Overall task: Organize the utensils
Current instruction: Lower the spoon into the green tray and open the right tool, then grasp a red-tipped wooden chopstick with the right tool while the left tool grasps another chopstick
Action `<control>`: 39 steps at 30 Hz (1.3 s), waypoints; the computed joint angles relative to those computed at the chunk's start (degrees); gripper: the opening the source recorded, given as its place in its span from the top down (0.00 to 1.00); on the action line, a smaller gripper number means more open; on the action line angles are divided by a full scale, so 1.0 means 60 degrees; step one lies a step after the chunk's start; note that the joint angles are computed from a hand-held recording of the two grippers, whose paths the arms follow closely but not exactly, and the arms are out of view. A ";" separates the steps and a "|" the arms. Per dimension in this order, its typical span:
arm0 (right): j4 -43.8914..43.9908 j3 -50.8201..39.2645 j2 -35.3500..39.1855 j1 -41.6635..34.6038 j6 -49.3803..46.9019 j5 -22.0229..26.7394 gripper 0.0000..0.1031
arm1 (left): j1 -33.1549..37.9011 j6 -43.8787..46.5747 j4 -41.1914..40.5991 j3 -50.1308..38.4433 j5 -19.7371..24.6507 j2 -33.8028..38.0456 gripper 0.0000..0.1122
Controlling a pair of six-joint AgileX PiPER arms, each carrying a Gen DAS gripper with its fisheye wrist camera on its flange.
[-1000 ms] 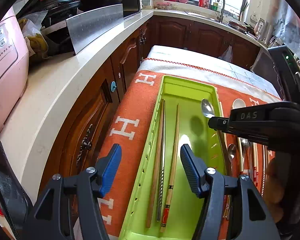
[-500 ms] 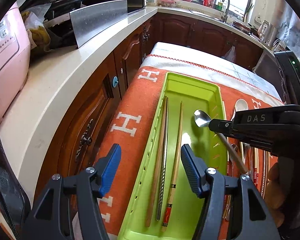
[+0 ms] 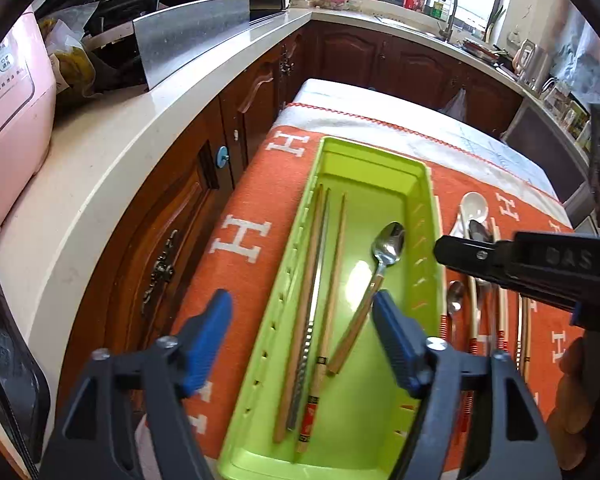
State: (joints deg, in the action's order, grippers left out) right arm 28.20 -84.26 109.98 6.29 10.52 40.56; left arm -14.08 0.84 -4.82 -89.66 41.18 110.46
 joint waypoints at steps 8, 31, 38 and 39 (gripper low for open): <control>0.0692 0.2682 -0.2348 -0.0591 -0.2101 -0.1751 0.86 | -0.0210 0.0535 -0.0949 0.0341 0.0008 -0.0459 0.22; 0.0410 0.6236 -0.4610 -0.3899 -0.4503 -0.2105 0.62 | -0.2386 0.1195 -0.1474 0.0257 0.0392 -0.0331 0.22; 0.1247 0.6219 -0.3766 -0.4110 -0.5319 -0.1769 0.66 | -0.2854 0.1118 -0.1383 0.0072 0.0376 0.0097 0.22; 0.1440 0.6200 -0.3653 -0.4067 -0.5499 -0.1771 0.66 | -0.2861 0.1133 -0.1398 0.0093 0.0364 0.0121 0.22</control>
State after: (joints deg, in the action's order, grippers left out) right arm 36.84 -47.06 88.06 -18.12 -22.47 29.93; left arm -31.24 7.63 -13.20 -89.11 43.37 111.19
